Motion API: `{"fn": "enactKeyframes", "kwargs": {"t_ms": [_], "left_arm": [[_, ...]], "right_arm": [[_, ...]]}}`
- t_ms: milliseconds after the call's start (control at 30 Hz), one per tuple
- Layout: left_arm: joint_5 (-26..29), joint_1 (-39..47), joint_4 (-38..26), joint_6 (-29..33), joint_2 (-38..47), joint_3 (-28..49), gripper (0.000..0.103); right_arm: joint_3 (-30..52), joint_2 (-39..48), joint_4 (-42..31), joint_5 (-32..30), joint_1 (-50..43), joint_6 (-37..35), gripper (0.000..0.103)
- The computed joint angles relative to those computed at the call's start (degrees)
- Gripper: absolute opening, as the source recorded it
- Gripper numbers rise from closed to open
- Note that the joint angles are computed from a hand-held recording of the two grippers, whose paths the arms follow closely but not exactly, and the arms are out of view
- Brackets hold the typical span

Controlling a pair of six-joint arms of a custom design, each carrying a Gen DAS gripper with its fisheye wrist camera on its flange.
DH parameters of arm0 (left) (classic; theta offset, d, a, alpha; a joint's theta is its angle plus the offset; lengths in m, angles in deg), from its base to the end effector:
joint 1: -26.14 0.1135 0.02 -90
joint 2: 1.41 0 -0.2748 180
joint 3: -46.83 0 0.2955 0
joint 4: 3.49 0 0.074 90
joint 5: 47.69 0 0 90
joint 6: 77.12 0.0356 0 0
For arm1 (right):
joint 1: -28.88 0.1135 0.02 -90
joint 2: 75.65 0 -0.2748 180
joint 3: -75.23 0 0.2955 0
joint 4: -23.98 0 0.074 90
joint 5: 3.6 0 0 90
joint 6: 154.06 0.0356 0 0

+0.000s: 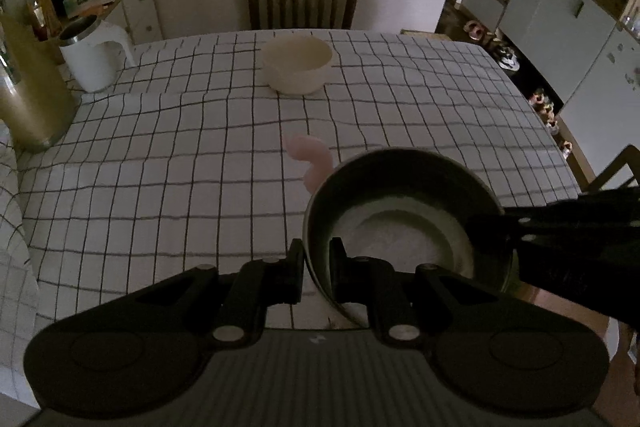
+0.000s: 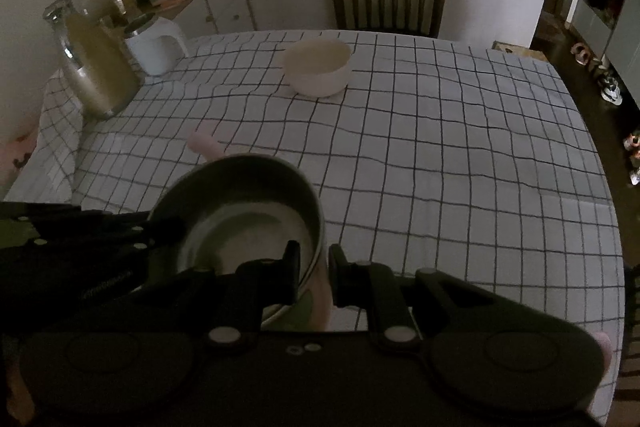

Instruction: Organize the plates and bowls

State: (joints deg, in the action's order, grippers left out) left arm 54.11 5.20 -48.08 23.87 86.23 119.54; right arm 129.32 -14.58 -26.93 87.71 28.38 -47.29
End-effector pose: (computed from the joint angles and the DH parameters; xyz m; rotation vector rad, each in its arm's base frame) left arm 0.3237 -0.1317 0.2181 0.7887 2.4896 -0.3304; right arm 0.2386 -0.0029 0.2253 0.3962 2.5521 0.0759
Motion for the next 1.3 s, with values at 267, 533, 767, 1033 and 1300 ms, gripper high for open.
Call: {"fn": "enactKeyframes", "kwargs": {"t_ms": [267, 533, 767, 1033, 1300], "left_arm": [[0.26, 0.26, -1.73, 1.14, -7.33, -6.50, 0.012], [0.09, 0.56, -1.95, 2.31, -12.81, -12.00, 0.012], [-0.75, 0.59, -0.74, 2.68, -16.12, -17.17, 0.012], [-0.47, 1.65, 1.61, 3.30, -19.00, -22.55, 0.012], [-1.29, 1.21, 3.61, 3.48, -19.91, -25.26, 0.012]], "right_arm": [[-3.73, -8.74, -4.49, 2.83, 4.19, 2.98, 0.016], [-7.79, -15.00, -7.86, 3.04, 7.00, 6.33, 0.016], [-11.38, -17.55, -8.63, 2.14, 9.14, 9.21, 0.016], [-13.86, -18.87, -9.17, 3.09, 12.59, 10.86, 0.016], [-16.60, -19.54, -8.63, 3.57, 15.31, 11.99, 0.016]]}}
